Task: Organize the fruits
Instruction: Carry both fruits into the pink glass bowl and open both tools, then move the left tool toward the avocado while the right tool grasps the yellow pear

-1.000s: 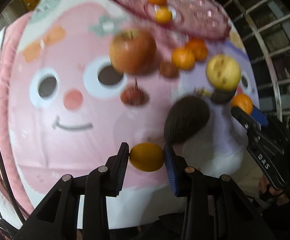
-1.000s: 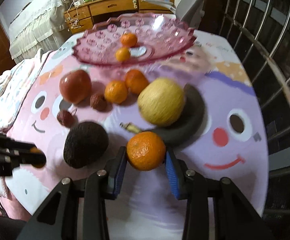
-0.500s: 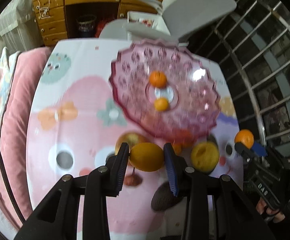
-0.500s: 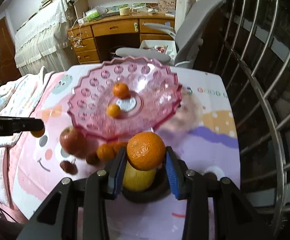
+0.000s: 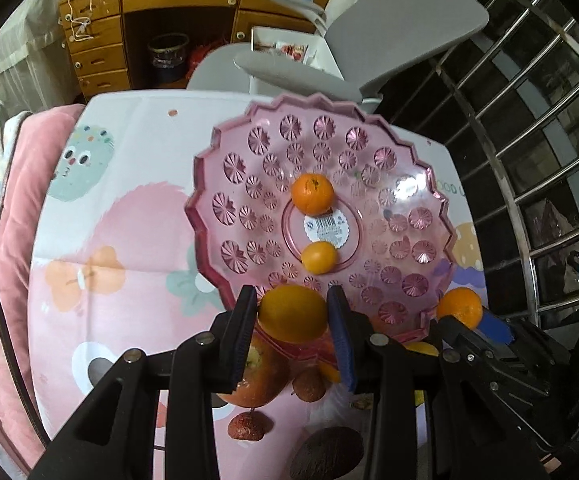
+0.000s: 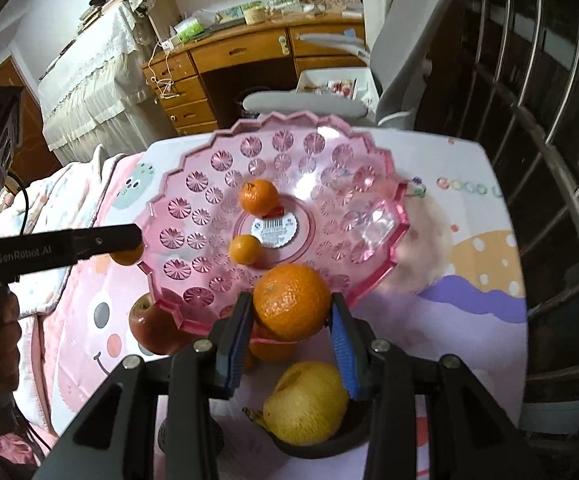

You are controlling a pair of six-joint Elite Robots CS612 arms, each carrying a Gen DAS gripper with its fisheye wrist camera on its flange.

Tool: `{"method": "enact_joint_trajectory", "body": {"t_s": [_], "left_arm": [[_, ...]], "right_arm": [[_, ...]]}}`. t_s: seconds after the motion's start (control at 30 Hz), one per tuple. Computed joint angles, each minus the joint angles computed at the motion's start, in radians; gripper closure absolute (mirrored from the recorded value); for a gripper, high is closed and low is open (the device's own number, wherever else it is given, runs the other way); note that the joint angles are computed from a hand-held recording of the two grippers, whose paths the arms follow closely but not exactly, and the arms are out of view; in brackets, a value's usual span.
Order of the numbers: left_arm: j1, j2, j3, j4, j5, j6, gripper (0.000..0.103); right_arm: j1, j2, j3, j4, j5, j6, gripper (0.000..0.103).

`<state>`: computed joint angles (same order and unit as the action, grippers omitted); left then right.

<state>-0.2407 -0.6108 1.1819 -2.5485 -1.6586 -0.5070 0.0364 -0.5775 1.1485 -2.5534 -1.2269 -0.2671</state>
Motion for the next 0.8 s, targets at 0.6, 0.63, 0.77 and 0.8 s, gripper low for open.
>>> {"method": "enact_joint_trajectory", "body": {"t_s": [0.6,0.63,0.77,0.8], "left_arm": [[0.016,-0.034,0.069,-0.054,-0.03,0.005,0.05],[0.017,-0.043,0.084,-0.062,-0.033,0.008,0.05],[0.022,-0.079,0.144,-0.096,-0.05,0.019,0.05],[0.024,-0.09,0.162,-0.107,-0.06,0.024,0.05]], "right_arm": [[0.004,-0.007,0.018,-0.024,-0.023,0.184,0.055],[0.004,-0.013,0.027,-0.031,-0.022,0.195,0.055],[0.01,-0.049,0.085,-0.073,-0.043,0.244,0.055],[0.011,-0.056,0.095,-0.079,-0.051,0.253,0.055]]}}
